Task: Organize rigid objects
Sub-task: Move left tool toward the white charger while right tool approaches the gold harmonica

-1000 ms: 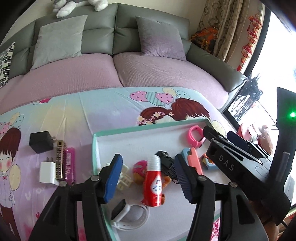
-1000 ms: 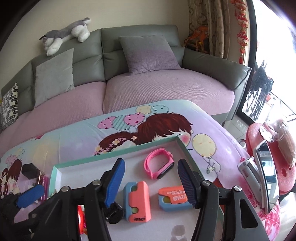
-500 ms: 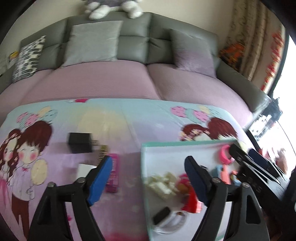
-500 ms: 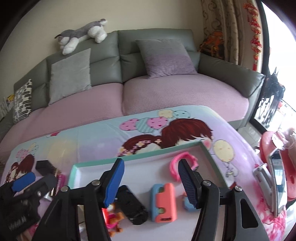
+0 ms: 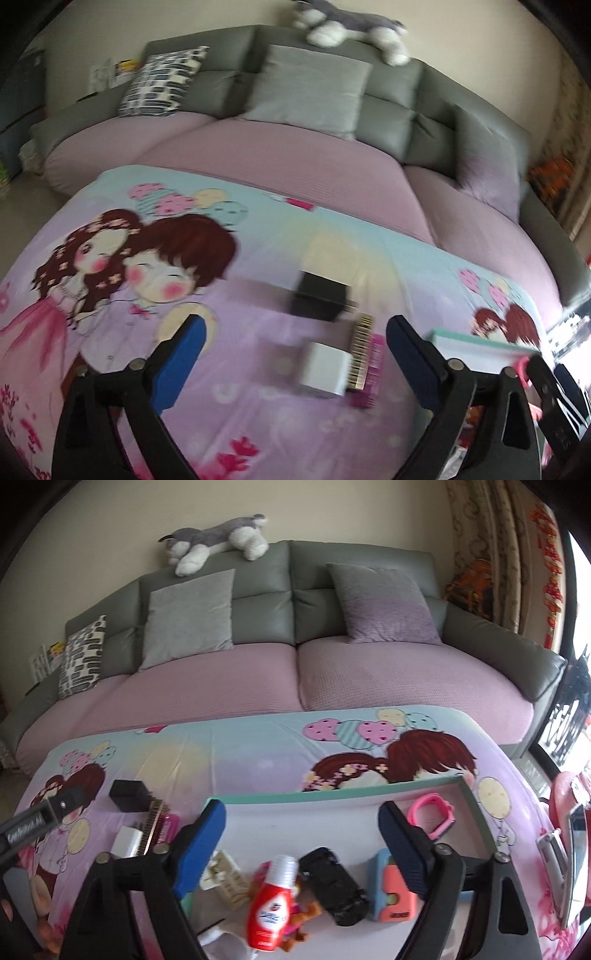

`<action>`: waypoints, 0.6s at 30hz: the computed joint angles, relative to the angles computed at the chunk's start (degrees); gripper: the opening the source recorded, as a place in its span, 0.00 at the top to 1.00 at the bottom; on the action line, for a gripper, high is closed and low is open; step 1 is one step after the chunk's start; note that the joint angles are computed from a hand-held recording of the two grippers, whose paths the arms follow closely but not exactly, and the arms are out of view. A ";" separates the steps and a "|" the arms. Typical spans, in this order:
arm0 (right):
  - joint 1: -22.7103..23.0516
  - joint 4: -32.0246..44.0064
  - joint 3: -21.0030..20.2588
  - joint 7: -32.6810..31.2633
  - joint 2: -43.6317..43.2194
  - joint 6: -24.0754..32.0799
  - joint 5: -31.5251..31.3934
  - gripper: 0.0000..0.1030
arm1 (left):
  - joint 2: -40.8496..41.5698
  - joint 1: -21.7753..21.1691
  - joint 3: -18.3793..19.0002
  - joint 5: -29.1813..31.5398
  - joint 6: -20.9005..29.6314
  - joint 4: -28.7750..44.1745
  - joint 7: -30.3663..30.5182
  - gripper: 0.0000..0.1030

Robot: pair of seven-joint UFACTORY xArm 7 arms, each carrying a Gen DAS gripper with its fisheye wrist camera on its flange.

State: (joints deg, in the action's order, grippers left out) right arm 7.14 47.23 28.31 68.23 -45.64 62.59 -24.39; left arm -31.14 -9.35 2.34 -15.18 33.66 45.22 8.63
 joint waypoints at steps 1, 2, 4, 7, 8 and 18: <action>0.00 0.30 0.29 -0.04 0.60 -0.47 -0.16 0.11 | 0.31 0.86 0.03 0.45 -0.57 -0.06 -0.60 0.03; 0.04 0.55 0.50 -0.06 1.14 -0.86 -0.29 0.11 | 0.49 1.51 0.05 0.84 -0.94 -0.13 -1.10 0.03; 0.24 1.08 0.93 -0.16 2.49 -1.66 -0.55 0.07 | 0.99 2.73 -0.07 1.71 -1.91 -0.24 -2.19 0.03; 0.61 2.06 1.77 -0.37 4.55 -2.57 -1.49 0.00 | 1.35 3.90 0.02 2.84 -2.59 -0.36 -3.12 0.03; 0.73 2.33 1.99 -0.22 5.16 -2.86 -1.81 0.00 | 1.51 4.26 -0.01 3.23 -2.90 -0.42 -3.45 0.03; 2.67 3.36 2.41 2.21 10.11 -8.26 -4.05 0.00 | 2.04 6.60 0.58 4.96 -5.01 -1.13 -5.59 0.02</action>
State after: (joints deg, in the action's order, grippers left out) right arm 9.81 50.59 30.72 70.43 -35.53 54.33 -28.45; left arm -29.10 -2.75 2.92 -10.22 28.65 44.09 3.04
